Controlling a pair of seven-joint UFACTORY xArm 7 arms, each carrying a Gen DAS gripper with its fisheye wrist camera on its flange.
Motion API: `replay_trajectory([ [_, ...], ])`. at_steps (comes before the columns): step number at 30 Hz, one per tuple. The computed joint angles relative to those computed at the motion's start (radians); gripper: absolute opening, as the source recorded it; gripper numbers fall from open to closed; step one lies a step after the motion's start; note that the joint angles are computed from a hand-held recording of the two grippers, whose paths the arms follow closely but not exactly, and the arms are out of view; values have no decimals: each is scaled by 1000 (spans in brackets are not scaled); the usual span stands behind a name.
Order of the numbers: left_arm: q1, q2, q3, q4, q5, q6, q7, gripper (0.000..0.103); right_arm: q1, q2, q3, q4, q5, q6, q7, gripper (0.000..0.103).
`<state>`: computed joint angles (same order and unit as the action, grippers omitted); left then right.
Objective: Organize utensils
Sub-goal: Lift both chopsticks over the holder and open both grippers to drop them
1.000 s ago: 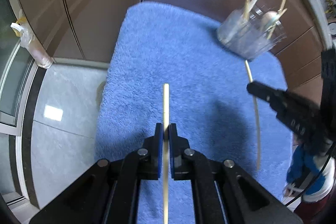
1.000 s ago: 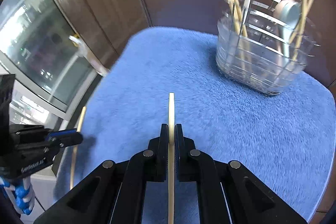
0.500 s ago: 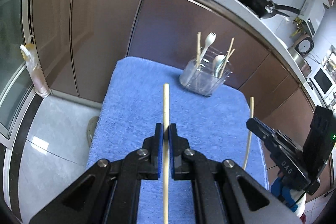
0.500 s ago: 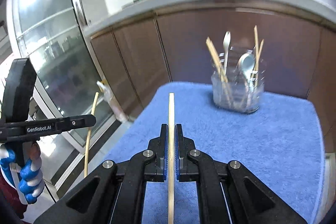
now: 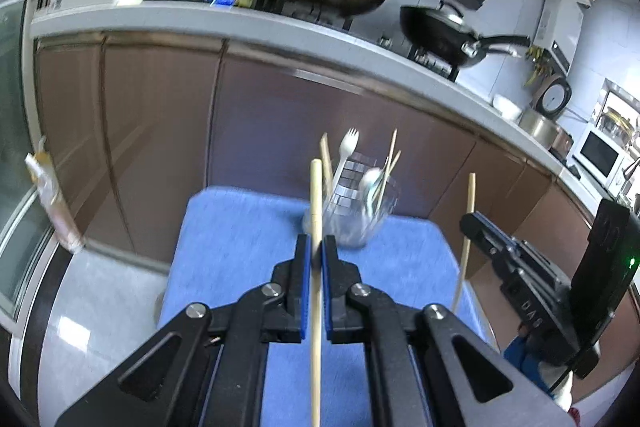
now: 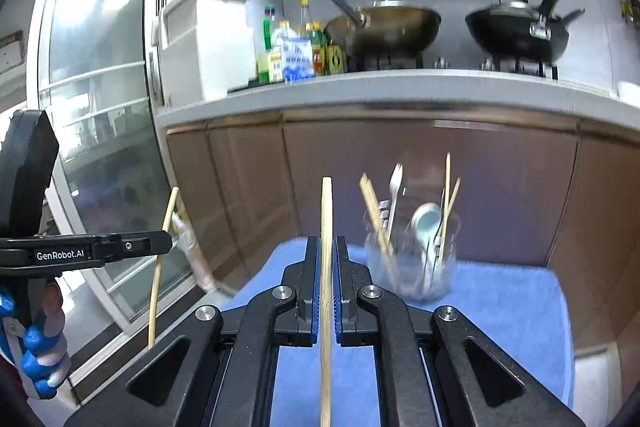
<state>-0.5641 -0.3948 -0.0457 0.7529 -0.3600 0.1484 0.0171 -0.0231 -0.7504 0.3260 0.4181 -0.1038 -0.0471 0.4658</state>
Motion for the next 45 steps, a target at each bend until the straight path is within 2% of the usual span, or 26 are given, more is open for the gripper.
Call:
replay_trajectory([
  [4, -56, 149, 26, 154, -42, -83, 46, 5, -119, 115, 18, 66, -6, -155, -29, 6],
  [7, -100, 273, 46, 287, -134, -139, 132, 5, -210, 212, 50, 124, 30, -272, -74, 6],
  [9, -120, 347, 49, 372, -233, -180, 228, 5, -295, 271, 107, 163, 73, -343, -115, 6],
  [11, -103, 436, 13, 481, -348, -221, 338, 5, -346, 343, 138, 206, 115, -415, -158, 6],
  [12, -79, 480, -18, 534, -374, -241, 365, 5, -360, 382, 146, 230, 133, -444, -181, 6],
  [13, -69, 519, -30, 577, -360, -259, 356, 5, -374, 437, 153, 264, 150, -482, -209, 6],
  [16, -120, 646, 31, 711, -280, -293, 275, 5, -390, 564, 170, 339, 207, -560, -301, 6],
  [18, -172, 727, 99, 796, -241, -295, 227, 5, -375, 631, 152, 379, 212, -589, -326, 6],
  [20, -232, 794, 179, 855, -212, -299, 178, 5, -359, 706, 148, 422, 265, -624, -395, 6],
  [24, -224, 889, 184, 924, -165, -305, 115, 5, -301, 799, 112, 462, 345, -690, -507, 6],
  [26, -264, 934, 241, 948, -150, -313, 75, 5, -275, 828, 87, 470, 355, -709, -521, 6],
  [29, -276, 990, 270, 986, -121, -310, 23, 5, -222, 874, 50, 486, 411, -736, -586, 6],
  [36, -340, 1067, 379, 1001, -63, -337, -86, 5, -125, 923, -37, 479, 455, -773, -614, 6],
  [42, -339, 1042, 377, 925, 6, -389, -146, 8, -35, 920, -105, 435, 515, -800, -645, 6],
  [44, -318, 1013, 344, 891, 31, -398, -148, 18, -16, 905, -128, 416, 510, -795, -626, 10],
  [45, -313, 994, 336, 866, 36, -403, -148, 21, -6, 897, -139, 408, 510, -791, -616, 16],
])
